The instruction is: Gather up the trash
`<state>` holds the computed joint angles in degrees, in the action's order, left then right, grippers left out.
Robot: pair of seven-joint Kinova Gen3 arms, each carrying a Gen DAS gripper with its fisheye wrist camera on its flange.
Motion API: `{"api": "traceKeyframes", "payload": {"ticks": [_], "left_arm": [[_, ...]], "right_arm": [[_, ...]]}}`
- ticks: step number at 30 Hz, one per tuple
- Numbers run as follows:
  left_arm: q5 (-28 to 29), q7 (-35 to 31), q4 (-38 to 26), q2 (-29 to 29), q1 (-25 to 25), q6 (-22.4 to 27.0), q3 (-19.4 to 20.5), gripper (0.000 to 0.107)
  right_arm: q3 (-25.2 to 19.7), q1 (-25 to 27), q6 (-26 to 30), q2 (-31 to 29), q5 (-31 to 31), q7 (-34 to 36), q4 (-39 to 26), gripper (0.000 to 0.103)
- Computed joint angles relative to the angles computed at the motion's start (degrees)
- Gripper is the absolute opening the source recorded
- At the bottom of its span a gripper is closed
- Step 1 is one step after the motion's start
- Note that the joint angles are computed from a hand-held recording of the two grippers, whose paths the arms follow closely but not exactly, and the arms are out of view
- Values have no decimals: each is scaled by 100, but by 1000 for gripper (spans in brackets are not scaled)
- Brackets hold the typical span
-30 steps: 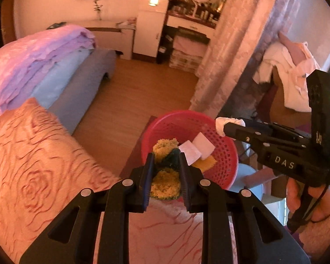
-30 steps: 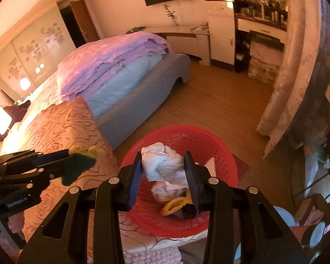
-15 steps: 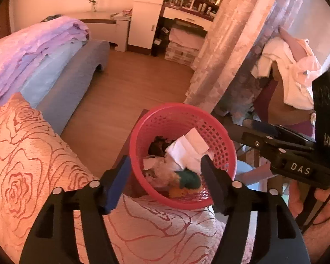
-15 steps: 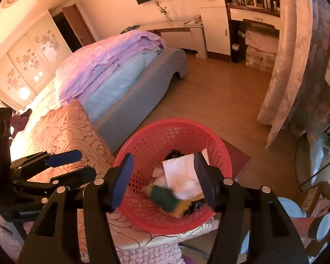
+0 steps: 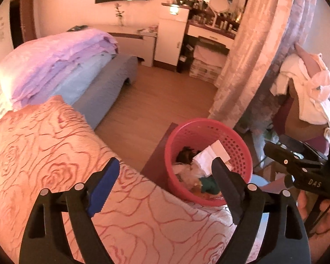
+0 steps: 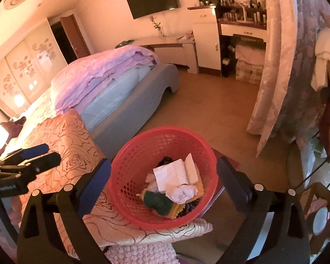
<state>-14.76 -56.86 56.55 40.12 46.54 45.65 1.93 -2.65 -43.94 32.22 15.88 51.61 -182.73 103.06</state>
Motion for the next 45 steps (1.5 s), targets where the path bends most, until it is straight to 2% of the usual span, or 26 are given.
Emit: {"api": "traceKeyframes", "payload": {"ticks": [4, 9, 17, 22, 30, 45], "left_arm": [[-565, 519, 381, -235, 449, -124, -437, 83], [-1384, 1207, 872, -497, 887, -297, -721, 86], [-1833, 1907, 1443, -810, 888, -473, -552, 87], [-2116, 2282, 1777, -995, 922, -601, -519, 87], [-2425, 2629, 1961, -1096, 952, -581, -413, 87], [-2553, 2808, 2001, -1116, 902, -454, -278, 87]], "right_arm": [[-20, -214, 301, -25, 239, -365, 28, 96], [-232, -361, 890, 76, 144, -333, -202, 96], [-374, -744, 1544, 126, 386, -749, -342, 96], [-477, -828, 1765, 108, 425, -869, -371, 96], [-570, -927, 1934, 126, 509, -968, -418, 96], [-601, -923, 1883, 95, 531, -962, -397, 96]]}}
